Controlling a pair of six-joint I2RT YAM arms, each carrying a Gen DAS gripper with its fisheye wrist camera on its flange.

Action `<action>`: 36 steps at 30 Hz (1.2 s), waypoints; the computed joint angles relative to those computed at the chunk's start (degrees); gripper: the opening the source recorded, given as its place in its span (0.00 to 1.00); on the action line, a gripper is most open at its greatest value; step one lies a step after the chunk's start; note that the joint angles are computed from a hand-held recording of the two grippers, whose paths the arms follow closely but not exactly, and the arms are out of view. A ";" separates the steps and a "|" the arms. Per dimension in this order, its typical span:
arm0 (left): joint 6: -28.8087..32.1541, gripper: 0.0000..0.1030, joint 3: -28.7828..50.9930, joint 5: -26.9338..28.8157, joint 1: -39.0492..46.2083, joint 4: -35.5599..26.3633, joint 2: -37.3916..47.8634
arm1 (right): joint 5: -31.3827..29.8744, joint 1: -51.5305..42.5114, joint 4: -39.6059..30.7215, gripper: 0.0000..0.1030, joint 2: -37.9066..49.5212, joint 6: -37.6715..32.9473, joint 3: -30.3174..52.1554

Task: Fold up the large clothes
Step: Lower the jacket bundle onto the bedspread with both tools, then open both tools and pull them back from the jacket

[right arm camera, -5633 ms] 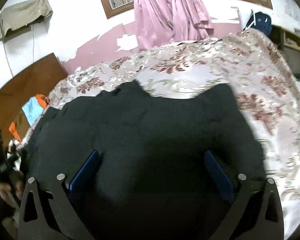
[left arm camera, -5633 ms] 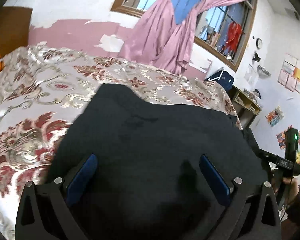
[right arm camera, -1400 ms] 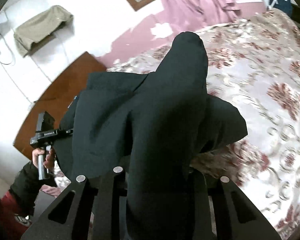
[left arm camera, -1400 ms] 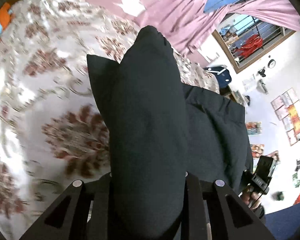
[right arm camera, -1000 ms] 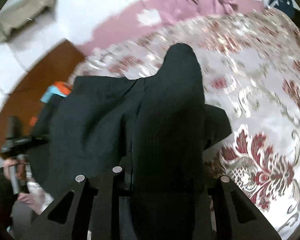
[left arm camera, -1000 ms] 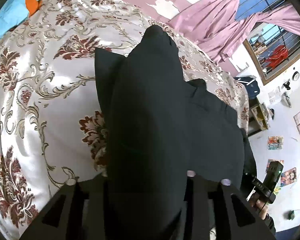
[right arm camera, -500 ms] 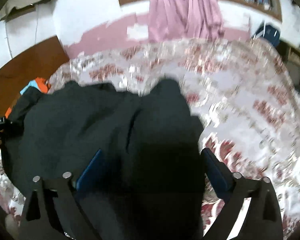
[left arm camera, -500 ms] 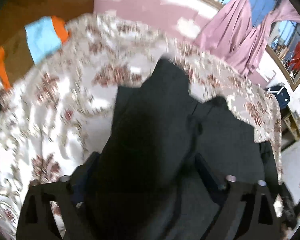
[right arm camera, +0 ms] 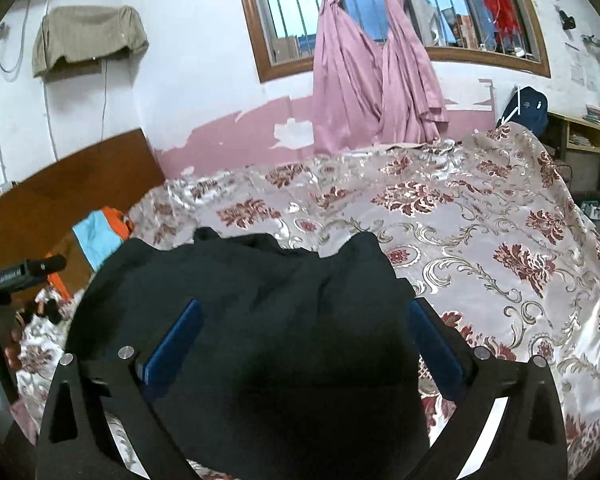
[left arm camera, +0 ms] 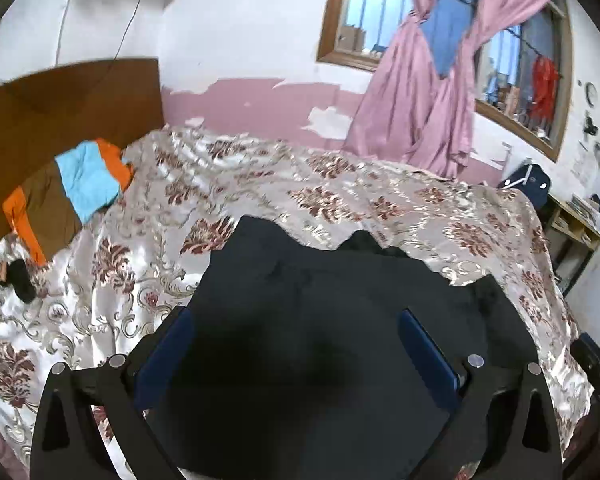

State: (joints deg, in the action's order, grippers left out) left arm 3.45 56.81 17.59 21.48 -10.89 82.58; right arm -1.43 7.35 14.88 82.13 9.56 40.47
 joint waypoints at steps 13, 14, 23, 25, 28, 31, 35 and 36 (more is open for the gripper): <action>5.90 1.00 -16.77 8.43 5.23 -4.99 -28.99 | 11.04 10.97 -6.67 0.98 -26.03 -0.22 -11.37; 5.96 1.00 -17.76 8.75 5.62 -5.35 -31.08 | 12.39 12.19 -7.77 0.98 -28.46 -0.20 -12.12; 8.18 1.00 -25.08 18.17 14.64 -13.10 -52.77 | 27.74 26.86 -13.33 0.99 -45.47 0.65 -18.93; 9.29 1.00 -25.82 22.69 19.21 -16.14 -56.12 | 31.22 30.33 -15.00 0.99 -48.52 1.20 -19.99; 11.16 1.00 -26.62 27.13 24.14 -20.15 -59.92 | 36.59 35.95 -16.72 0.99 -52.17 2.30 -21.72; 15.35 1.00 -27.26 32.59 30.78 -24.99 -62.55 | 41.22 40.82 -18.50 0.99 -55.04 3.37 -23.25; 22.49 1.00 -28.34 39.18 39.30 -30.63 -64.30 | 49.18 48.86 -20.32 0.99 -56.80 4.52 -24.86; 24.16 1.00 -28.73 40.52 41.12 -31.51 -64.49 | 51.03 50.74 -20.68 0.99 -56.74 4.86 -25.10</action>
State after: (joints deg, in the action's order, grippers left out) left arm 27.61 28.07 58.11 62.60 -42.40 18.10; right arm 49.60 58.09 -5.80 25.39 14.42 15.36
